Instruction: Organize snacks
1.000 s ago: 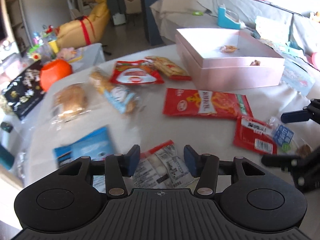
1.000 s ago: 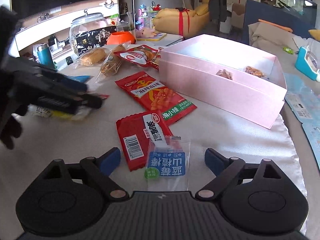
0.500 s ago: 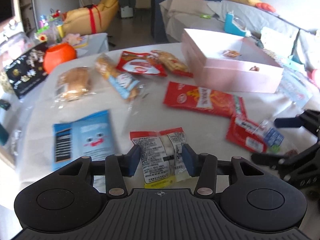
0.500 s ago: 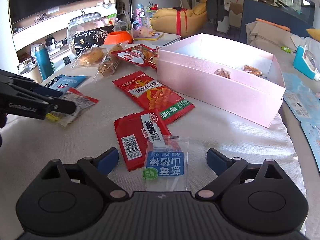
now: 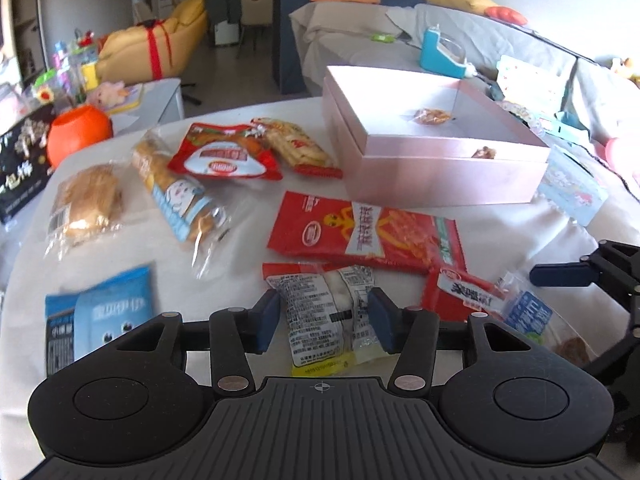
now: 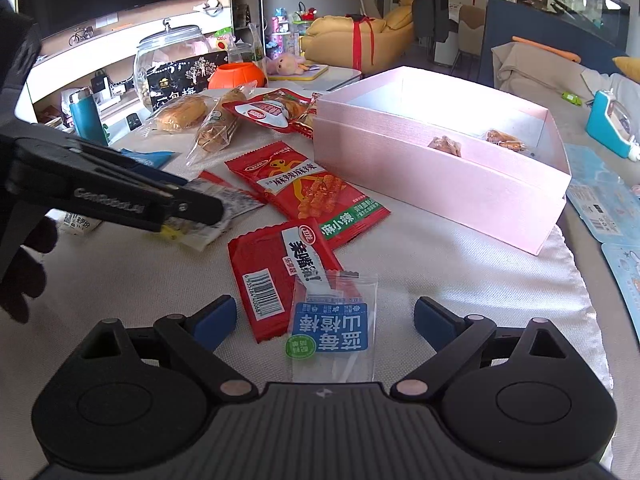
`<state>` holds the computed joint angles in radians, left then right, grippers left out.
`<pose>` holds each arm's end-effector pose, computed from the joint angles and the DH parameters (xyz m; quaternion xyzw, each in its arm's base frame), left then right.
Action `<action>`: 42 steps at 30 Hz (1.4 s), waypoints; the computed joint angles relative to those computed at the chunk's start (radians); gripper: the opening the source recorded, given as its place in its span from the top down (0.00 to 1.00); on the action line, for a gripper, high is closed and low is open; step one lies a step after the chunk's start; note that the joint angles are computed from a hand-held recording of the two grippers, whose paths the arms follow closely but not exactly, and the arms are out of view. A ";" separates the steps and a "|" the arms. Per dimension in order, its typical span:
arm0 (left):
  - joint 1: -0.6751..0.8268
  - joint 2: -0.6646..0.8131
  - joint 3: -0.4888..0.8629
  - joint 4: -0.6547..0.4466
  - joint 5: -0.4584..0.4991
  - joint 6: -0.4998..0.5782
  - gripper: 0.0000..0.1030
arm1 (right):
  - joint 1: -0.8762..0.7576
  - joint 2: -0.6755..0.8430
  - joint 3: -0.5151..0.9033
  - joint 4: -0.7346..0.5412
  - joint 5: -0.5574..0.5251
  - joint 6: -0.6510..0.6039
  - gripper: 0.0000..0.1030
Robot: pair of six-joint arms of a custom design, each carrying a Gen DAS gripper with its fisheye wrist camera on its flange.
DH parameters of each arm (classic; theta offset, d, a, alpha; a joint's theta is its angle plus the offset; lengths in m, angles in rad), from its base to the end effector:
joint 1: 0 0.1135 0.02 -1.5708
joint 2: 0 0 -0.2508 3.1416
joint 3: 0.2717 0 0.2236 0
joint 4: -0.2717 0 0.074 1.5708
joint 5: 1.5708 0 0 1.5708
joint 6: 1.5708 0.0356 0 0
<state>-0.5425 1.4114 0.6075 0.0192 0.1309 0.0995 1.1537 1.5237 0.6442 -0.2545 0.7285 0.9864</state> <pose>0.2119 -0.1332 0.1704 0.3146 0.8668 -0.1429 0.3596 0.1166 0.2046 0.1452 0.0007 0.9155 0.0106 0.4023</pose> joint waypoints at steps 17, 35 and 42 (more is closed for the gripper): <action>-0.053 0.038 0.042 -0.011 -0.046 -0.001 0.43 | 0.000 0.000 -0.002 0.003 -0.001 0.000 0.05; 0.013 0.055 0.030 -0.010 0.068 0.112 0.37 | 0.074 -0.077 -0.004 -0.117 0.013 0.041 0.62; 0.052 -0.119 -0.019 -0.101 0.202 0.127 0.38 | 0.067 -0.201 0.020 -0.248 0.003 0.057 0.63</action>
